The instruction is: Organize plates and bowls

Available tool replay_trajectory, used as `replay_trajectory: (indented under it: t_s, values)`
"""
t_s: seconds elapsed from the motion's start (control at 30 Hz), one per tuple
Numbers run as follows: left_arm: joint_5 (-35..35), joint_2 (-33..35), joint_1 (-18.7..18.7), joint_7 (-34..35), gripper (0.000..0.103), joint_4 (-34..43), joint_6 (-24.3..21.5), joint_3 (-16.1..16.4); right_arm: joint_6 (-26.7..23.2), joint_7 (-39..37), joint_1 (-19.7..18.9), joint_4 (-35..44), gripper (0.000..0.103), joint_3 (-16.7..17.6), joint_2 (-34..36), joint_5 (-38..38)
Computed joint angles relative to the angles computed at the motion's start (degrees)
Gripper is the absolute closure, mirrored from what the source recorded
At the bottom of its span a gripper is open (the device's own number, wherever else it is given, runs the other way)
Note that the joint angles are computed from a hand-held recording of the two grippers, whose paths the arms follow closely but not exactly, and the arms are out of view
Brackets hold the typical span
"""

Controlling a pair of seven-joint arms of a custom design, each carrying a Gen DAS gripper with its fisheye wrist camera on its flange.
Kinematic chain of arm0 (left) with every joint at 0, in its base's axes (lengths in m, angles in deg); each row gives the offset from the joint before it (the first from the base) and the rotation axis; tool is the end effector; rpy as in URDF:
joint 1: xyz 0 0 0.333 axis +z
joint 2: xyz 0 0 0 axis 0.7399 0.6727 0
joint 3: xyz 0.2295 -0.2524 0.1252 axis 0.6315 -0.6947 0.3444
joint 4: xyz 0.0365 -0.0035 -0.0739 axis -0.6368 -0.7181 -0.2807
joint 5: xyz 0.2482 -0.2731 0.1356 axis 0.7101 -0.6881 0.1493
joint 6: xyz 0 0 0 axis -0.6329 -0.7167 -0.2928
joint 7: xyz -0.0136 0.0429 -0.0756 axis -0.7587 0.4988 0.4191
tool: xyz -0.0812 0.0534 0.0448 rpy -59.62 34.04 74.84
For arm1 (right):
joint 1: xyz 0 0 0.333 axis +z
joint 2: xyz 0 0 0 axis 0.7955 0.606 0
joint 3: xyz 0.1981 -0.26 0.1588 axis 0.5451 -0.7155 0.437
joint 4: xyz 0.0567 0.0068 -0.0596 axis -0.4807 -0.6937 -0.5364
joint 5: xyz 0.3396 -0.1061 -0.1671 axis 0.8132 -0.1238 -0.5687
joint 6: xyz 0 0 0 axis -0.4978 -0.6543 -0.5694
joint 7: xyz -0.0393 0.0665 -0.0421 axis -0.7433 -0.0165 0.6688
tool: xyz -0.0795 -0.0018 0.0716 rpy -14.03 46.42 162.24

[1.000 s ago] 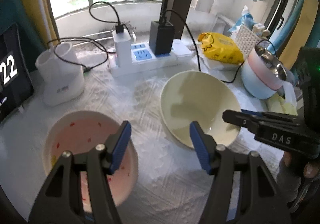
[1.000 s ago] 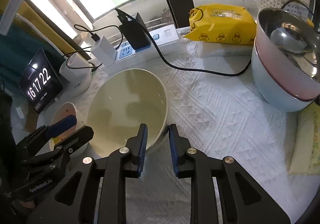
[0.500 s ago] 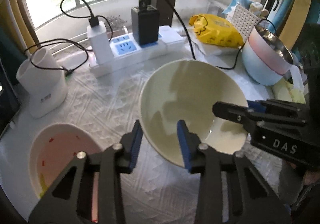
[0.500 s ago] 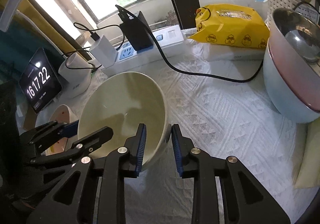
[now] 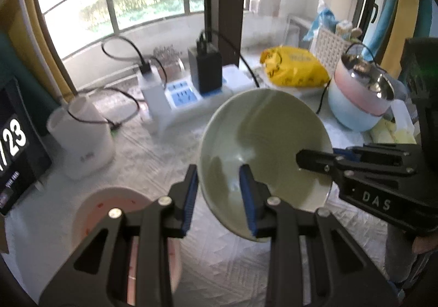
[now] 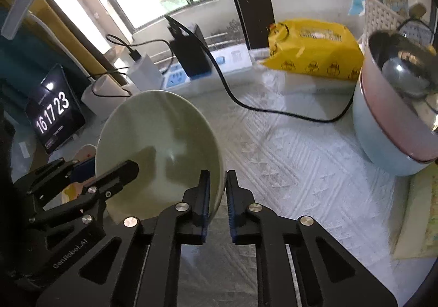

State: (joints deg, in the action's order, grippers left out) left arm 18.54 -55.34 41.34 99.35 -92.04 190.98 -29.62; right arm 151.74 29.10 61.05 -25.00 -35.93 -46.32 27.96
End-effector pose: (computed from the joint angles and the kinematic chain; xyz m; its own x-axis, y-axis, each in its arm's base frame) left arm 0.6458 -0.2149 0.5229 -0.1508 -0.9885 0.0147 -0.7699 0.1081 -0.6289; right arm 0.6868 0.1075 0.4971 0.2849 -0.9113 -0.2971 -0.8702 -0.1159 -0.4789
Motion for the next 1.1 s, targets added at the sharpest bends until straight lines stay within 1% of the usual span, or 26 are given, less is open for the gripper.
replay_trajectory:
  t_s: [0.1,0.3,0.93,1.1]
  values:
    - [-0.43,-1.31,0.35,0.15,0.072,-0.94,0.95,-0.08,0.81,-1.34,-0.21,-0.18,0.091,0.33,-0.86,0.98]
    - [0.72,-4.11,-0.08,-0.88,0.072,-3.2,2.64,0.3,2.19,-2.07,-0.21,-1.12,0.092,0.25,-3.08,1.74]
    - [1.34,-12.29,-1.39,-3.97,0.072,-10.94,5.33,1.15,4.67,-2.86,0.68,-9.03,0.092,0.36,-11.42,3.6]
    - [-0.64,-14.2,-1.84,-3.12,0.072,-12.88,5.69,1.32,5.4,-2.62,0.97,-11.37,0.092,0.32,-13.71,3.74]
